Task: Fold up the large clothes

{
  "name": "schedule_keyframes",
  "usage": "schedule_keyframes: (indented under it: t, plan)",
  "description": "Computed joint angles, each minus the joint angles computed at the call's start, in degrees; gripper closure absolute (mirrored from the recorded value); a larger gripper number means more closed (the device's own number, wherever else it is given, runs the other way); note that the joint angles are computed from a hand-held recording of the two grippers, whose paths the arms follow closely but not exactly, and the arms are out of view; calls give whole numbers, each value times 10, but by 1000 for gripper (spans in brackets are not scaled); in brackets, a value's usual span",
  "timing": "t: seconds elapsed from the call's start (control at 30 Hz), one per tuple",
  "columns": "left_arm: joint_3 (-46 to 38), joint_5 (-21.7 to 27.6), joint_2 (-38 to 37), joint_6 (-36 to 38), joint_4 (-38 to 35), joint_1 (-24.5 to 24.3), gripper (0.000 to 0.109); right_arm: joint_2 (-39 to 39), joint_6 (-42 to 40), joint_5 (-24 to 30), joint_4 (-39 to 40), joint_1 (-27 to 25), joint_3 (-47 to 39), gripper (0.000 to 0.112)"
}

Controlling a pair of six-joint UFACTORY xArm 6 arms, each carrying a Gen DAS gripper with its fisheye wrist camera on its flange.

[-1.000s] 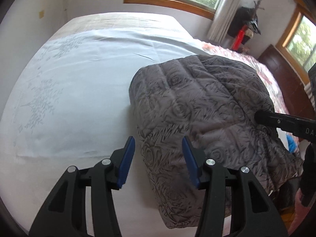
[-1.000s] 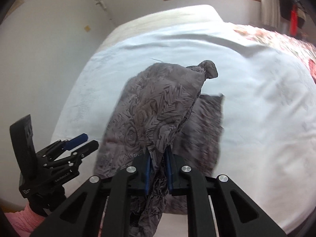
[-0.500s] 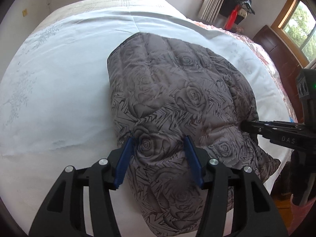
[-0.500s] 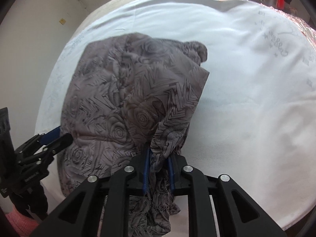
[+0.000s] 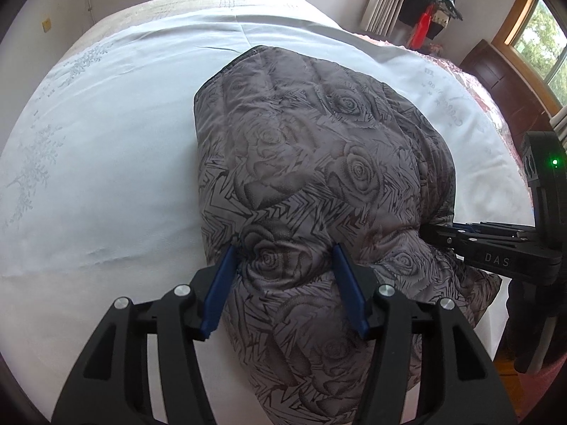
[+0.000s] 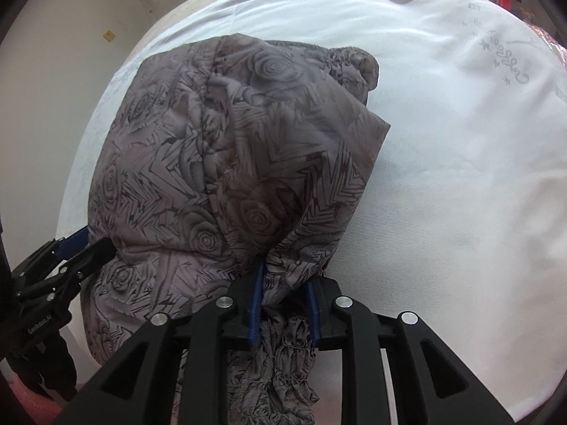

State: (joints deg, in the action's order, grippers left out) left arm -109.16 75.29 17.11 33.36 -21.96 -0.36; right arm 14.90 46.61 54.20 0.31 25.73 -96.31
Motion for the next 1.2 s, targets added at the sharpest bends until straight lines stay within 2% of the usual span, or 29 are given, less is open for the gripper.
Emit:
schedule_keyframes:
  t: [0.23,0.5,0.87,0.97,1.0,1.07,1.1,1.13,1.2]
  plan:
    - [14,-16,-5,0,8,-5,53,9,4,-13,-6,0,-1,90]
    - [16,-17,-8,-2,9,-5,53,-15,2,-41,0,-5,42,90]
    - [35,-31,-18,3,4,-5,52,-11,21,-26,-31,2,34,90]
    - [26,-22,-13,1,3,-4,52,-10,20,-16,-31,2,26,88]
    - [19,-17,-9,0,3,-2,52,-13,16,-14,-28,1,26,86]
    - [1,-1,0,-3,-1,0,51,-16,16,12,-38,2,6,75]
    - [-24,20,13,-5,-7,6,50,-21,26,22,-59,5,4,63]
    - [-56,48,30,-6,-15,14,50,-49,25,8,-64,2,25,55]
    - [-125,104,67,-14,-39,34,51,-85,11,-44,-28,-8,74,48]
